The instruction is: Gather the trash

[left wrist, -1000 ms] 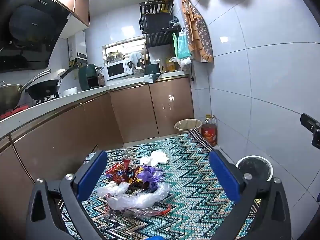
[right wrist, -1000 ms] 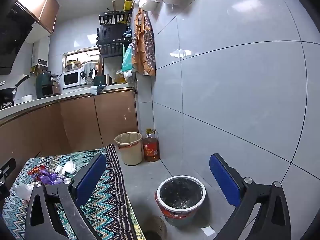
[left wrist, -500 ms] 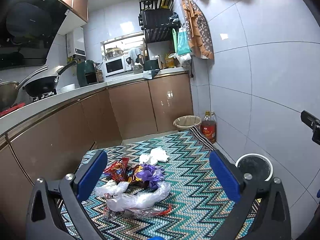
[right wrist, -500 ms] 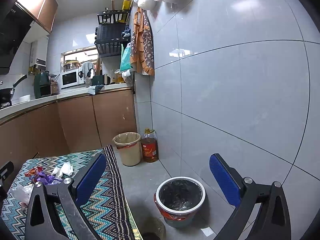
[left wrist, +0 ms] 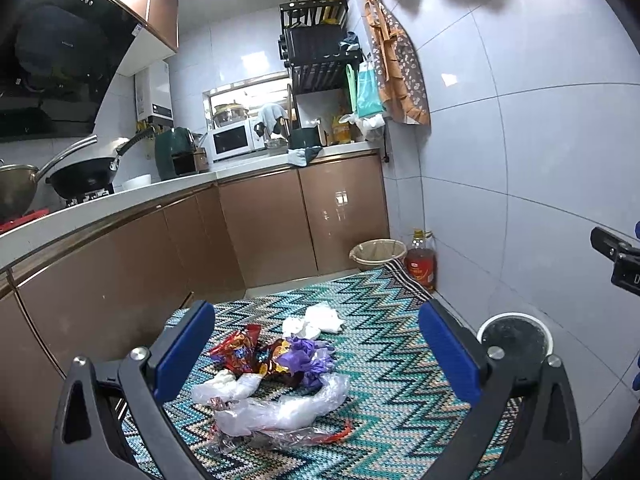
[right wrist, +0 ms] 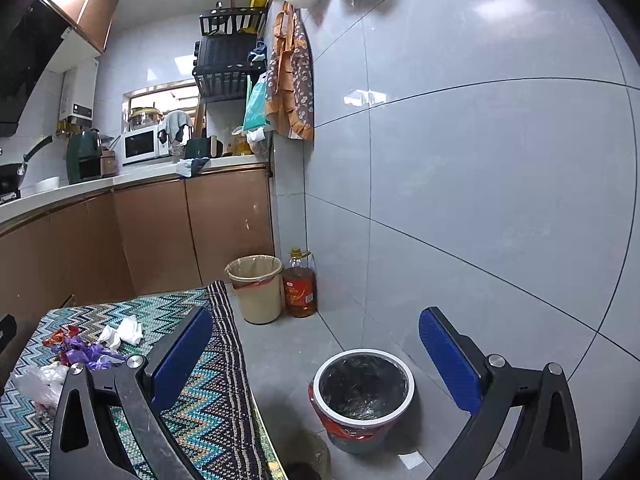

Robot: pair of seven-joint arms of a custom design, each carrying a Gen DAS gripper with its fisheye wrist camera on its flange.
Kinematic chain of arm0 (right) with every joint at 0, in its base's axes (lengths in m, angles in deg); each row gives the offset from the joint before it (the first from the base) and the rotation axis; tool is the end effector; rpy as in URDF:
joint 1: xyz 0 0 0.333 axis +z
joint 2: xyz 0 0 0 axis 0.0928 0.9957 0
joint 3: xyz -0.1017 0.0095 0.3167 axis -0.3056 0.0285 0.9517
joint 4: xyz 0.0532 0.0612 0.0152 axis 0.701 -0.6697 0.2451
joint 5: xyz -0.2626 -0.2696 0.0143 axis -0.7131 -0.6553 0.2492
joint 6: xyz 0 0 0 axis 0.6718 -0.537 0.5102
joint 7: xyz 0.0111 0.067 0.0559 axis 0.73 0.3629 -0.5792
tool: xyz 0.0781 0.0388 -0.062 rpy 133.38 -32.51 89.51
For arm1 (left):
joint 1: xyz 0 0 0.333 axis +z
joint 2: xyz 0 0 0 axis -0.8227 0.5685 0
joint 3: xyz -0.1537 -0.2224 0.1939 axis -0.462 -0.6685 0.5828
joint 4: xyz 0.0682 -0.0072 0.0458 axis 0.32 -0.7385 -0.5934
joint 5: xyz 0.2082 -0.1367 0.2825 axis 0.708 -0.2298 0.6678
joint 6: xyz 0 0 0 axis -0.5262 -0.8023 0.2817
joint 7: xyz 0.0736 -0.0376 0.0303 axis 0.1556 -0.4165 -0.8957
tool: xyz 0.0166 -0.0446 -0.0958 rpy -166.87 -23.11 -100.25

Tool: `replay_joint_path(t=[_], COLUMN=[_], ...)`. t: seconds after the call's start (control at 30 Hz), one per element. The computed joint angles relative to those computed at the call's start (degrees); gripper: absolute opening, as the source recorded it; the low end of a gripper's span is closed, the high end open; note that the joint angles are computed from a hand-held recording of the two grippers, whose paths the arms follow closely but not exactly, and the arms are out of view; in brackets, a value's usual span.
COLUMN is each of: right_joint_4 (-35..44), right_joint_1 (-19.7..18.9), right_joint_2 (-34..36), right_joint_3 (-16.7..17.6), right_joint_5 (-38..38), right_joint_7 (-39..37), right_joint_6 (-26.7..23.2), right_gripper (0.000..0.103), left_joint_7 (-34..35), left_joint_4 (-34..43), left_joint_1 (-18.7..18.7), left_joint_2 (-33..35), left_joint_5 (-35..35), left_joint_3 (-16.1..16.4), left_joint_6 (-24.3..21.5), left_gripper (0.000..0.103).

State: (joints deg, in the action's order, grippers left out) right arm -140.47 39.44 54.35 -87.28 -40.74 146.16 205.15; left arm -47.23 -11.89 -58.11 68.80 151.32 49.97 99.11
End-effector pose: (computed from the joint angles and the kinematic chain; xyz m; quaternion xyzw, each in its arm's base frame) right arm 0.7315 0.1865 0.5576 -0.5532 0.5829 -0.4171 0.4246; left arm 0.6643 -0.0591 0.6097 -0.5851 0.5480 -0.3191 0.5055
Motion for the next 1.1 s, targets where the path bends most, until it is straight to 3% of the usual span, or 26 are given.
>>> replay_joint_path(t=[0.4, 0.7, 0.87, 1.1], right_joint_4=[4.9, 5.1, 4.4, 2.8], right_joint_1=[-2.7, -3.6, -3.6, -2.6], right_joint_2=[3.0, 2.6, 2.0, 1.3], right_joint_3=[3.4, 4.6, 4.9, 3.3], right_joint_5=[-0.4, -3.2, -4.7, -6.3], right_joint_7=[-0.5, 0.9, 2.0, 3.8], right_joint_6=[-3.2, -4.2, -4.2, -2.1], right_gripper=[0.103, 0.103, 0.103, 0.103], left_joint_7=[-7.6, -7.2, 0.3, -3.2], left_joint_4=[1.9, 2.2, 1.3, -0.3], left_joint_1=[0.4, 1.2, 2.0, 0.6], left_joint_2=[1.1, 1.4, 1.6, -0.1], left_joint_5=[6.8, 5.2, -3.4, -1.8], left_joint_3=[0.5, 0.4, 0.0, 2.0], left_joint_6=[-1.4, 0.1, 1.6, 1.4], left_gripper=[0.103, 0.103, 0.103, 0.103])
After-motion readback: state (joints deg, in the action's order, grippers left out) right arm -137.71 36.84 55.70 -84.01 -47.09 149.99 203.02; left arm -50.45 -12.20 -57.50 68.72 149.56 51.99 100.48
